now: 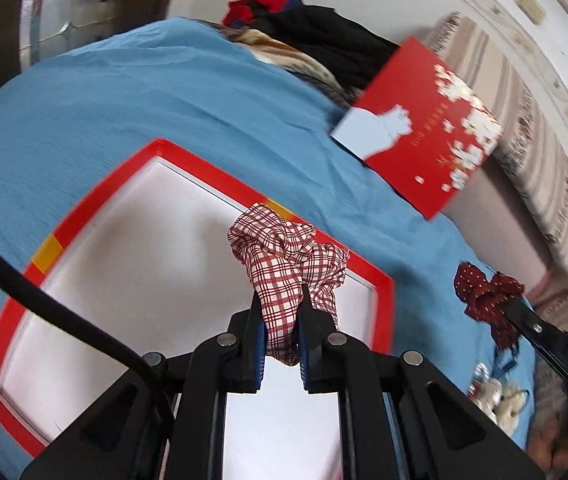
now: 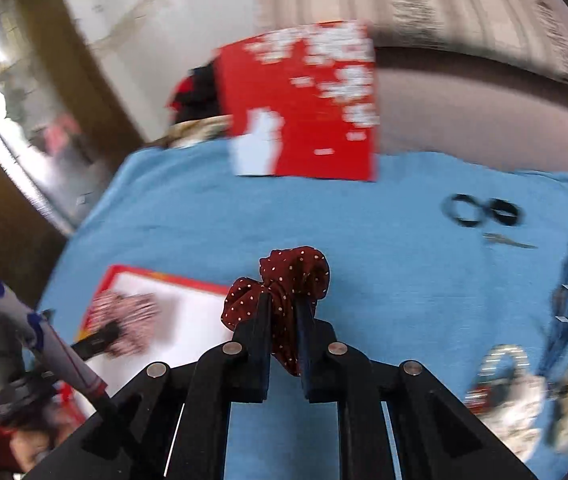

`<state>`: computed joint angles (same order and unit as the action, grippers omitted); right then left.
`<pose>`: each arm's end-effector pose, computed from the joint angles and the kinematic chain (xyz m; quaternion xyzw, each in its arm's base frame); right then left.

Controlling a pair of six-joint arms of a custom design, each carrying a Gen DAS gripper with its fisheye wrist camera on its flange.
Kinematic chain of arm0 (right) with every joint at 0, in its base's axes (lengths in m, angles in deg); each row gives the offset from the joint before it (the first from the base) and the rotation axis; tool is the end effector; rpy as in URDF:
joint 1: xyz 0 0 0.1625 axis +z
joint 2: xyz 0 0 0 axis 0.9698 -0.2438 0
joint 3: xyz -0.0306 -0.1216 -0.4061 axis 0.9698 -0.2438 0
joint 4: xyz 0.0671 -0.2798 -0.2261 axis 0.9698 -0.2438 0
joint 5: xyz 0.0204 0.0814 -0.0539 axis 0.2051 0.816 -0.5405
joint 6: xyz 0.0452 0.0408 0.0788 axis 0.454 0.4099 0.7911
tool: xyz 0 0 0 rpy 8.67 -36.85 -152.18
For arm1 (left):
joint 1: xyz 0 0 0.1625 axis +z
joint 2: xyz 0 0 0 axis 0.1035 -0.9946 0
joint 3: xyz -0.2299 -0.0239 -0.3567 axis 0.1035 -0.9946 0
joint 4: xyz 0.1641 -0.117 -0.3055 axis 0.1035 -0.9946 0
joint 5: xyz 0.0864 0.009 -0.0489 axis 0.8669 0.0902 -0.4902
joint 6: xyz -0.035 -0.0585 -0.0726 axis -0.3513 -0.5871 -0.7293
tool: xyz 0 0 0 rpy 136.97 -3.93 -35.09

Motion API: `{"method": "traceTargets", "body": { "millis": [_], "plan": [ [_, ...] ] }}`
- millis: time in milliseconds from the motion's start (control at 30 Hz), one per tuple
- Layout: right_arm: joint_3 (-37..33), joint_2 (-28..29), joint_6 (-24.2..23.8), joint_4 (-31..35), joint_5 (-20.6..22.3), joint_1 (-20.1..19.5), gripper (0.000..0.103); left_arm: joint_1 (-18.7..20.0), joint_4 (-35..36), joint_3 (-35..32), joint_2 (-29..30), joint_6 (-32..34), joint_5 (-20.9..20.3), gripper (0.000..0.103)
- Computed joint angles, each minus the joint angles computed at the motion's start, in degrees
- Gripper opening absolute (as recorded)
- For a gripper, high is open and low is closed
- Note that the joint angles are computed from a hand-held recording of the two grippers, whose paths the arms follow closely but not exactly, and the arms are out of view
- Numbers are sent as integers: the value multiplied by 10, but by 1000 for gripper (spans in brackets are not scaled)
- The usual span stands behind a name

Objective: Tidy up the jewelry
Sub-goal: 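Carry both scrunchies into the red-rimmed box and open both tools, then grasp the white polka-dot scrunchie with the left tool while the right tool grasps the cream sheer scrunchie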

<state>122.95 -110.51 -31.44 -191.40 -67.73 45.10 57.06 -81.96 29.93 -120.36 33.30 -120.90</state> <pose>0.3890 -0.5324 0.1420 -0.0203 -0.8861 0.3915 0.2471 -0.1255 -0.6357 0.3471 0.1396 0.9478 -0.2376 0.1605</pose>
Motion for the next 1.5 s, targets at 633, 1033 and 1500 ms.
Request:
{"method": "traceTargets", "body": {
  "millis": [633,1033,1500],
  "plan": [
    [-103,104,8,98,9,-11,55,13,-22,2,-3,-38,63,44],
    [-63,97,61,162,8,0,20,-16,-34,51,-53,-46,62,48],
    [23,54,123,116,-13,32,28,-41,-14,69,-60,-36,70,48]
  ]
}}
